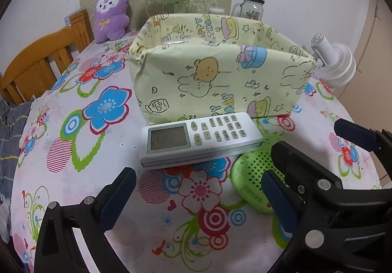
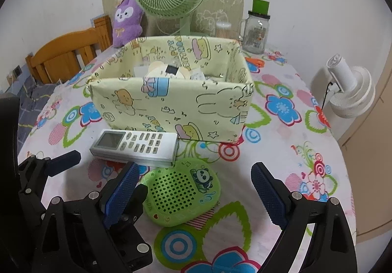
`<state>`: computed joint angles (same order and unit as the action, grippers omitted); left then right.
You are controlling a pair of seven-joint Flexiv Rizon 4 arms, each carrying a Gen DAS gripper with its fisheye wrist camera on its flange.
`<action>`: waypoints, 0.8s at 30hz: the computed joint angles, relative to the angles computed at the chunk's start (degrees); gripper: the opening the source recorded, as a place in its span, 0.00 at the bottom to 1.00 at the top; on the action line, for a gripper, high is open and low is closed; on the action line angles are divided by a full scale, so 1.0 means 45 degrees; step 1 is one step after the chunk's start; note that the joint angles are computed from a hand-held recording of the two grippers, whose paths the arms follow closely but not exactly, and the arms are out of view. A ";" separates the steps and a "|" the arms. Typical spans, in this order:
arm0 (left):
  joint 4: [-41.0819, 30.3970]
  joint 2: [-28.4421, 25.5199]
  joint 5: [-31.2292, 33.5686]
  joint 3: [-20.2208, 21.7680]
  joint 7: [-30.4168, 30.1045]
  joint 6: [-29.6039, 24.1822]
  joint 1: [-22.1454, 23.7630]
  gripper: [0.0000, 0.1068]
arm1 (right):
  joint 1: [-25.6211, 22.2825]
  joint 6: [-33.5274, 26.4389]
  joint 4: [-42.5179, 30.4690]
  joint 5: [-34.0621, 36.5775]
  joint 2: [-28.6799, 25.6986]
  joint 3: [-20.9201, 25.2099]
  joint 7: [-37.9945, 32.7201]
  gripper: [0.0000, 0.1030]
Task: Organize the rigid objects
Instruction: 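Move left tool to the white remote while right tool approaches the green soap dish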
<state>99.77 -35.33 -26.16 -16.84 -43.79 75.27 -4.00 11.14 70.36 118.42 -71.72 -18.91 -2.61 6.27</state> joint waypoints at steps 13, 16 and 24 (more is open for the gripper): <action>-0.0906 -0.0725 0.0615 0.0514 -0.0491 -0.0603 -0.0417 0.96 | 0.0069 0.0251 -0.0320 0.0638 -0.0663 -0.0316 -0.0494 0.91; -0.0967 -0.0769 0.0580 0.0419 -0.0472 -0.0715 -0.0337 0.96 | 0.0099 0.0208 -0.0371 0.1011 -0.0761 -0.0364 -0.0718 0.91; -0.1025 -0.0805 0.0505 0.0299 -0.0167 -0.0852 -0.0207 0.96 | 0.0270 0.0320 -0.0356 0.1627 -0.0909 -0.0595 -0.1012 0.91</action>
